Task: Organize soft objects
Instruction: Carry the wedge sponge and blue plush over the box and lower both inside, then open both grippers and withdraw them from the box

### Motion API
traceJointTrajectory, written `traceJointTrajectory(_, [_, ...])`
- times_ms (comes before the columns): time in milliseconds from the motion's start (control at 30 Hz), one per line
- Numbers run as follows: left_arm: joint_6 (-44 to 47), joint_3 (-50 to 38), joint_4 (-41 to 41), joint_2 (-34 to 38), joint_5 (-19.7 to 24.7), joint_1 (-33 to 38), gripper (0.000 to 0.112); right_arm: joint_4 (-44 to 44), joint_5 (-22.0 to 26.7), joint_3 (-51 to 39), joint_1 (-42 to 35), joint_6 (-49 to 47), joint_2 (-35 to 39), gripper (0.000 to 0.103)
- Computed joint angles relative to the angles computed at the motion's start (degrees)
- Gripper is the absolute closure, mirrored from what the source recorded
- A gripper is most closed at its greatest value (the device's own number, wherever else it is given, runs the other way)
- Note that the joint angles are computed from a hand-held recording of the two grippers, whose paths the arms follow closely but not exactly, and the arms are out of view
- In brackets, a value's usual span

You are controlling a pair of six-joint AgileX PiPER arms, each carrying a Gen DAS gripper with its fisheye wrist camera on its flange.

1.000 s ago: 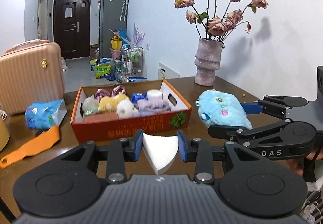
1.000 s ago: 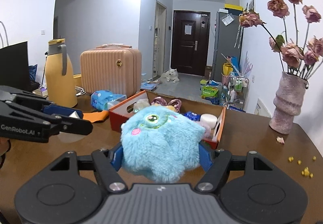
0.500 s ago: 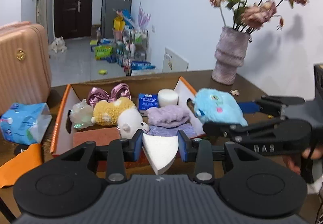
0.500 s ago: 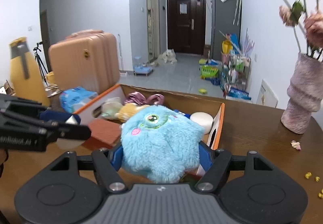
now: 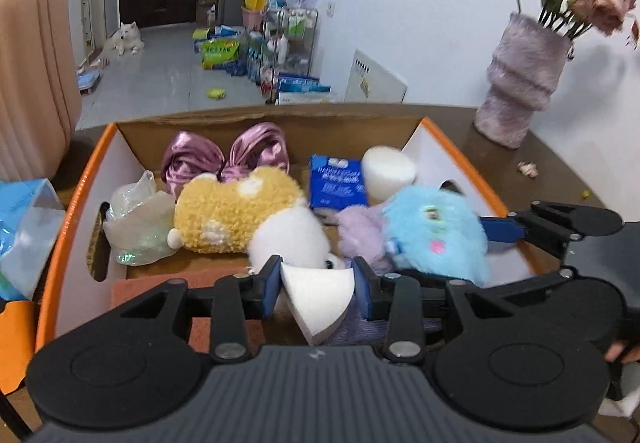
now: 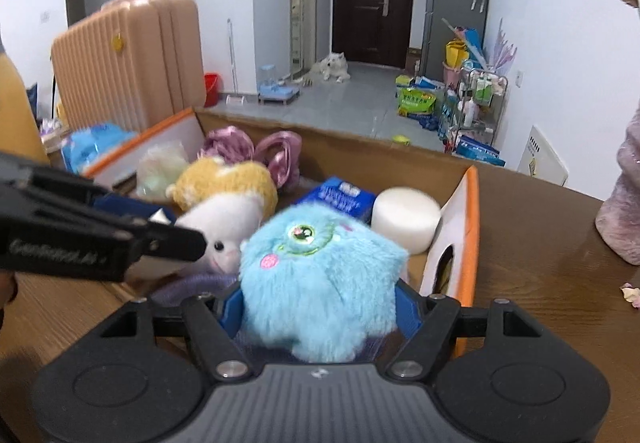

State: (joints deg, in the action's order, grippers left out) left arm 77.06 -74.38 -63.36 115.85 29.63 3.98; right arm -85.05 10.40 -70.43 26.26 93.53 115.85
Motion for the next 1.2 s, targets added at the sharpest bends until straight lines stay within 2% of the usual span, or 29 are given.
traceJointTrajectory(67, [3.07, 0.54, -2.33, 0.39, -1.09, -0.23, 0.065, -0.85, 0.00, -0.09, 0.04, 0.65, 0.67, 0.028])
traceJointTrajectory(133, [4.01, 0.64, -2.91, 0.70, -1.27, -0.37, 0.061, -7.46, 0.33, 0.90, 0.15, 7.22, 0.35, 0.026])
traceJointTrajectory(167, [4.56, 0.70, -3.31, 0.81, -1.35, -0.41, 0.060, -7.91, 0.19, 1.04, 0.09, 7.84, 0.21, 0.025])
traceJointTrajectory(233, [5.19, 0.86, -3.62, 0.82, -0.95, -0.19, 0.055, -4.33, -0.56, 1.00, -0.20, 4.61, -0.16, 0.024])
traceJointTrajectory(333, [4.43, 0.86, -2.71, 0.62, -1.19, -0.11, 0.054, 4.51, -1.38, 0.91, -0.54, -4.09, -1.20, 0.022])
traceJointTrajectory(533, [4.36, 2.31, -2.47, -2.02, -0.56, 1.29, 0.053, 14.29, -0.77, 2.56, -0.80, -13.28, -4.88, 0.020])
traceJointTrajectory(833, [6.10, 8.71, -2.41, -11.02, 0.84, 4.98, 0.052, 17.79, 3.42, 6.88, 1.82, -13.75, -13.79, 0.018])
traceJointTrajectory(1033, [9.02, 14.91, -3.95, -20.33, 4.52, 9.74, 0.051, 18.75, 9.92, 10.12, 7.31, -14.17, -22.09, 0.018])
traceJointTrajectory(1200, [11.99, 20.97, -4.51, -29.17, 9.96, 15.90, 0.049, 17.92, 17.88, 13.20, 14.84, -11.67, -29.20, 0.018])
